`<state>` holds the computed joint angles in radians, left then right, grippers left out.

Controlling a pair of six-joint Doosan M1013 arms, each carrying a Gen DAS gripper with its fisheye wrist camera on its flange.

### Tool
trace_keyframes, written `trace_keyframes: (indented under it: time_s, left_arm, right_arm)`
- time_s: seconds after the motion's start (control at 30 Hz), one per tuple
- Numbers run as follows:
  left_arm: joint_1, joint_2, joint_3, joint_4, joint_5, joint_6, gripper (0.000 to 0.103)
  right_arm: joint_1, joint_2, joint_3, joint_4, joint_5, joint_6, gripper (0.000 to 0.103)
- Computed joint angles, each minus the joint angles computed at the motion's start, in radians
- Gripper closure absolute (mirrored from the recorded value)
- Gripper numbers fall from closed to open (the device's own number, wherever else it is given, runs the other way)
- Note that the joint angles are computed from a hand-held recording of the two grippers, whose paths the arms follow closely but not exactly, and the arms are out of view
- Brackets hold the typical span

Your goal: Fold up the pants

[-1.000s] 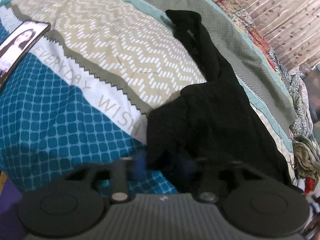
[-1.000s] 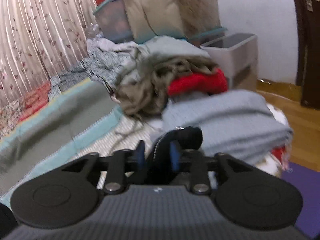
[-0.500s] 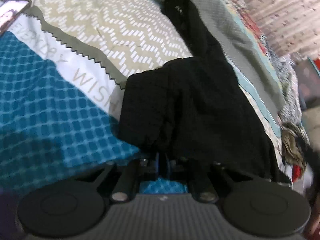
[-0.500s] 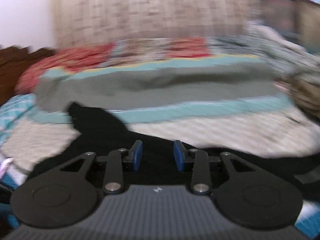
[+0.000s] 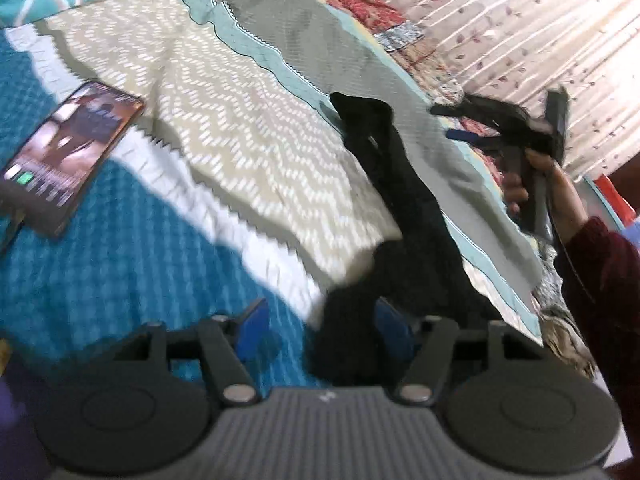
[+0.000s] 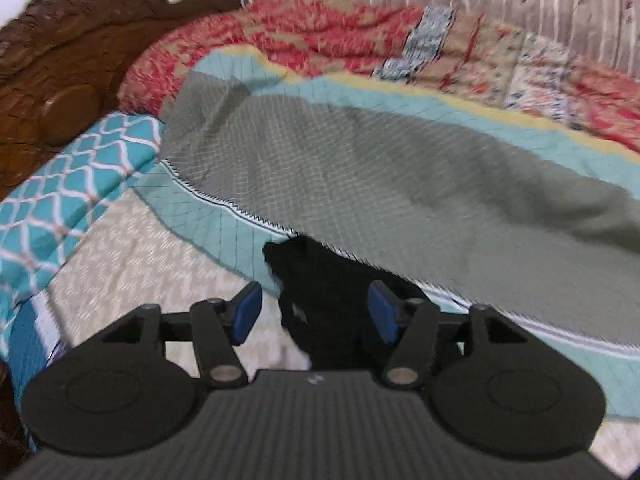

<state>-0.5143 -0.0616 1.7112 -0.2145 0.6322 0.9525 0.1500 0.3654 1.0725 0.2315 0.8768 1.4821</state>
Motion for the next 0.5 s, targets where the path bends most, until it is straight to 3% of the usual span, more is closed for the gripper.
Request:
trace_keyframes:
  time_s: [0.17, 0.2, 0.23, 0.27, 0.3, 0.33, 0.37, 0.4, 0.5]
  left_arm:
    - [-0.002, 0.131, -0.106, -0.098, 0.033, 0.193, 0.041]
    - [-0.009, 0.16, -0.133, -0.129, 0.046, 0.242, 0.037]
    - [-0.009, 0.18, -0.15, -0.157, 0.053, 0.284, 0.028]
    - [-0.014, 0.198, -0.165, -0.176, 0.061, 0.314, 0.024]
    - [-0.018, 0.215, -0.18, -0.196, 0.072, 0.343, 0.029]
    - [-0.024, 0.229, -0.195, -0.213, 0.09, 0.374, 0.051]
    - [-0.037, 0.235, -0.204, -0.182, 0.105, 0.376, 0.061]
    - [-0.057, 0.237, -0.21, -0.117, 0.11, 0.366, 0.077]
    - [-0.08, 0.211, -0.186, -0.082, 0.084, 0.387, 0.083]
  right_arm:
    - [0.065, 0.115, -0.124, -0.182, 0.093, 0.025, 0.038]
    - [0.074, 0.132, -0.134, -0.238, 0.11, 0.039, 0.042]
    - [0.076, 0.137, -0.133, -0.264, 0.124, 0.045, 0.05]
    - [0.071, 0.133, -0.121, -0.26, 0.125, 0.043, 0.074]
    - [0.061, 0.115, -0.093, -0.243, 0.098, 0.044, 0.08]
    - [0.048, 0.086, -0.055, -0.213, 0.038, 0.048, 0.082]
    - [0.031, 0.052, -0.017, -0.189, -0.023, 0.058, 0.083]
    - [0.01, 0.017, 0.016, -0.176, -0.078, 0.095, 0.084]
    - [-0.097, -0.101, 0.111, -0.083, -0.218, 0.231, 0.088]
